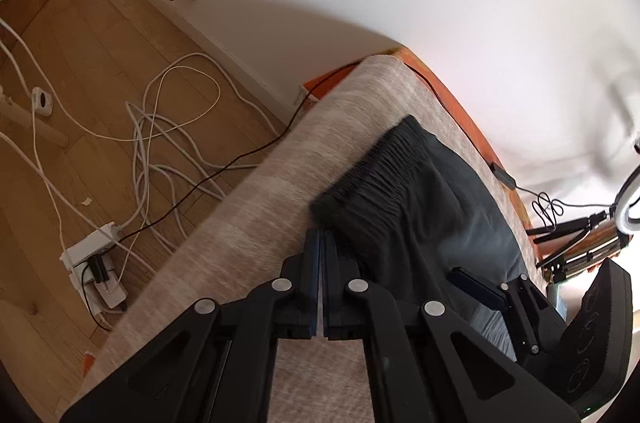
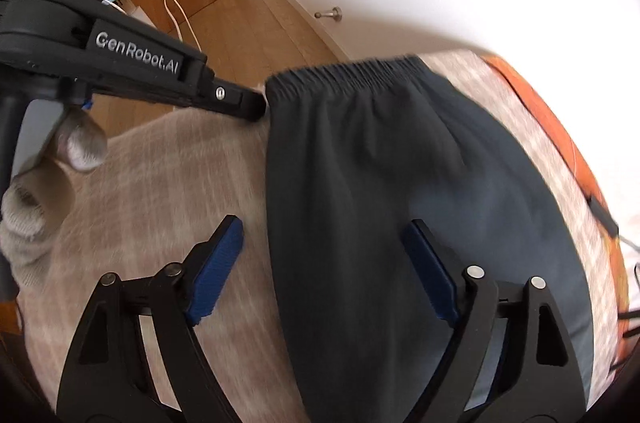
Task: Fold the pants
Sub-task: 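Move left gripper to the waistband while right gripper moves beside it, then close left gripper on the waistband while right gripper pinches it alongside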
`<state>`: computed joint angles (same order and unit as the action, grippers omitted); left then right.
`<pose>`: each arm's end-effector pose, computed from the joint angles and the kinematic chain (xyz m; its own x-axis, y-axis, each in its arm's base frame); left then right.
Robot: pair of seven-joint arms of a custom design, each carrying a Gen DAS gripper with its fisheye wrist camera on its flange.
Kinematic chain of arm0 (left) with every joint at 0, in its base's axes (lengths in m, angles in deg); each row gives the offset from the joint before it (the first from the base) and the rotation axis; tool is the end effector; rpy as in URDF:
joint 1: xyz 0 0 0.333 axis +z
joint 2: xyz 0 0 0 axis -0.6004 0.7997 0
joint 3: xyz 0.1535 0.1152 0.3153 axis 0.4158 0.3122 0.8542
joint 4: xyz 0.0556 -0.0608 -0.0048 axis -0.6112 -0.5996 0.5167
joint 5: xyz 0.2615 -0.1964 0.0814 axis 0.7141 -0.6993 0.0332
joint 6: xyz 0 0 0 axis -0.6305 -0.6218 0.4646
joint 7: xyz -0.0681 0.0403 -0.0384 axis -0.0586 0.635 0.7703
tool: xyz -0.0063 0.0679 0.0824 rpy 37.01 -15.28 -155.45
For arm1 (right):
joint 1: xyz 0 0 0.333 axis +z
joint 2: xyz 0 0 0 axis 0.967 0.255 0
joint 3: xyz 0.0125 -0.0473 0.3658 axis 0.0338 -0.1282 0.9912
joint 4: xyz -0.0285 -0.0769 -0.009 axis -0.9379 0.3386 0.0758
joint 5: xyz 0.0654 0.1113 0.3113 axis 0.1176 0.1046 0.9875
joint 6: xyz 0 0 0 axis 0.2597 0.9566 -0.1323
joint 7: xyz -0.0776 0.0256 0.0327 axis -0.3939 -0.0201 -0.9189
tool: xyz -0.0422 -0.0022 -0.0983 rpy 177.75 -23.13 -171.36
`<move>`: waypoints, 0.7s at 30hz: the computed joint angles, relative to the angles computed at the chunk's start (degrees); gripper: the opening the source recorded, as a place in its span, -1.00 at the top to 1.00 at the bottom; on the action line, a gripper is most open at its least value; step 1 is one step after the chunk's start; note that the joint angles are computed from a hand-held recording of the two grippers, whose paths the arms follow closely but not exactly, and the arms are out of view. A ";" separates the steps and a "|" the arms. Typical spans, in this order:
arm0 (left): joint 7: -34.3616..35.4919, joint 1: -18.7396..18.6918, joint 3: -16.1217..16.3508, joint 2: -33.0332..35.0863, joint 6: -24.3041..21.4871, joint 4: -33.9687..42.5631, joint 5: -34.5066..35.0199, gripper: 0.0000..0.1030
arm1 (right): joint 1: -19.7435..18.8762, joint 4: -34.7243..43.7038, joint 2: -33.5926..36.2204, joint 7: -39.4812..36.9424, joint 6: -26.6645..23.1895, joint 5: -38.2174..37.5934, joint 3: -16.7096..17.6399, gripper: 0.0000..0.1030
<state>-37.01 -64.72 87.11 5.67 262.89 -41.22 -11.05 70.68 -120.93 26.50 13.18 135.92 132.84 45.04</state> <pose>0.5530 -0.2372 0.2639 0.4878 -0.6888 0.5363 -0.6427 -0.6992 -0.3133 0.6469 0.0254 0.3017 0.8895 -0.4496 0.0815 -0.3451 -0.7781 -0.5249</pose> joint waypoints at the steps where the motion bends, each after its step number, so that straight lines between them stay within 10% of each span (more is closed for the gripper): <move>1: -0.18 1.01 -0.76 0.20 0.66 -0.19 0.44 1.00 | 0.11 0.12 0.13 0.07 0.16 0.20 0.19 -0.51; 8: 0.08 3.66 -2.88 1.21 3.27 -0.29 1.66 1.00 | 0.33 3.37 0.94 5.83 -4.56 -1.20 -1.44 0.79; 21: -0.12 6.25 -4.90 4.22 2.09 5.65 3.82 1.00 | -8.01 32.29 15.47 33.93 -41.55 -3.98 -3.24 0.87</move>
<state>-37.13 -58.47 82.21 9.89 264.98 -35.57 -7.23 62.67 -88.63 41.97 47.10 94.37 128.86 41.80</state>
